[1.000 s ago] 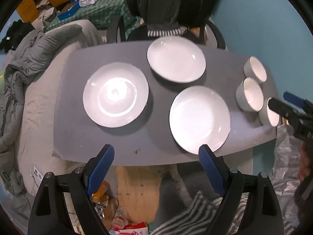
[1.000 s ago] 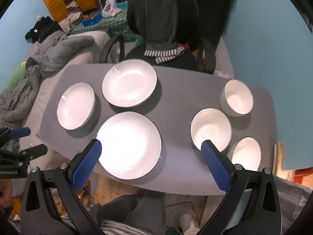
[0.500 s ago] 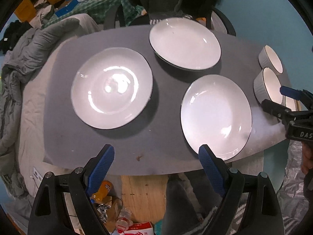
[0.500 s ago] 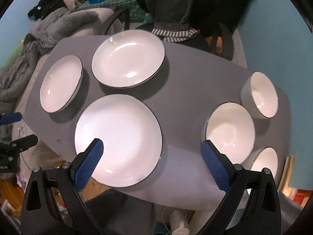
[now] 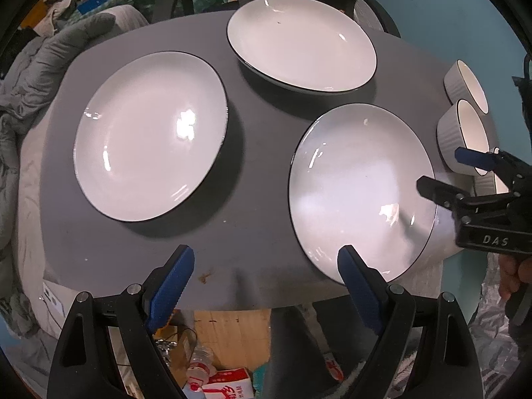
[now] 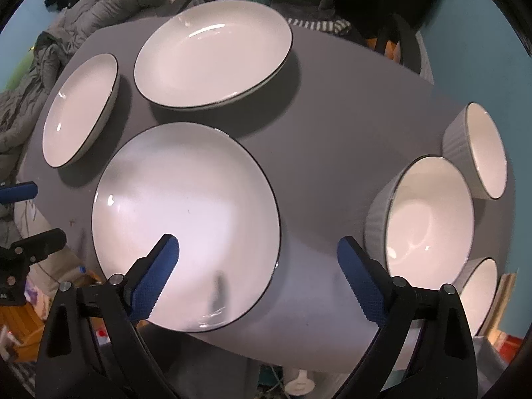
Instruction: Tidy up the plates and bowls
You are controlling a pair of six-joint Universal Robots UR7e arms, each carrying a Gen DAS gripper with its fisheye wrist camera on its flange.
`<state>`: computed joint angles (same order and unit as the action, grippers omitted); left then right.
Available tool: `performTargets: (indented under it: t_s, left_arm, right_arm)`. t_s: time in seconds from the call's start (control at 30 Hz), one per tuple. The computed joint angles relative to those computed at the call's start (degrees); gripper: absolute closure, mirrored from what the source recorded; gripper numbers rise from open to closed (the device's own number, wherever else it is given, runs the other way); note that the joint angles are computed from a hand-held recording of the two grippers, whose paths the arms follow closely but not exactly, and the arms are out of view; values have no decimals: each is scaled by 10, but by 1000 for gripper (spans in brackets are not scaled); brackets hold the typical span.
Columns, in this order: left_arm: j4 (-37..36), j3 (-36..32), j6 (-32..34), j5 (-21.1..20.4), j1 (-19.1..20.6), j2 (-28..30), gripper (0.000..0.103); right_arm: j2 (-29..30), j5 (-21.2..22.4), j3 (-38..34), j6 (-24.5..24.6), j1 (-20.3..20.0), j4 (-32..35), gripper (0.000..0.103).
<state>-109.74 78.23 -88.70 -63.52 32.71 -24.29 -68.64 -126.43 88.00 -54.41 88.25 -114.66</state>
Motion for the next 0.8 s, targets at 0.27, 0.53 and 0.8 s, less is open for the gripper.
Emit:
performTargets:
  t_s: [0.27,0.53,0.8]
  left_arm:
    - [-23,-1,2,-10,15,10,14]
    - [-35,12,-4,-30,21,5,22]
    - [-48,19,-3,-40,37,1,38]
  right_arm:
    - [9,-16,9,2,-9,-3,18]
    - [11,-18,10,3,-17,21,46]
    - [12,-25,-3,19,-24,73,76]
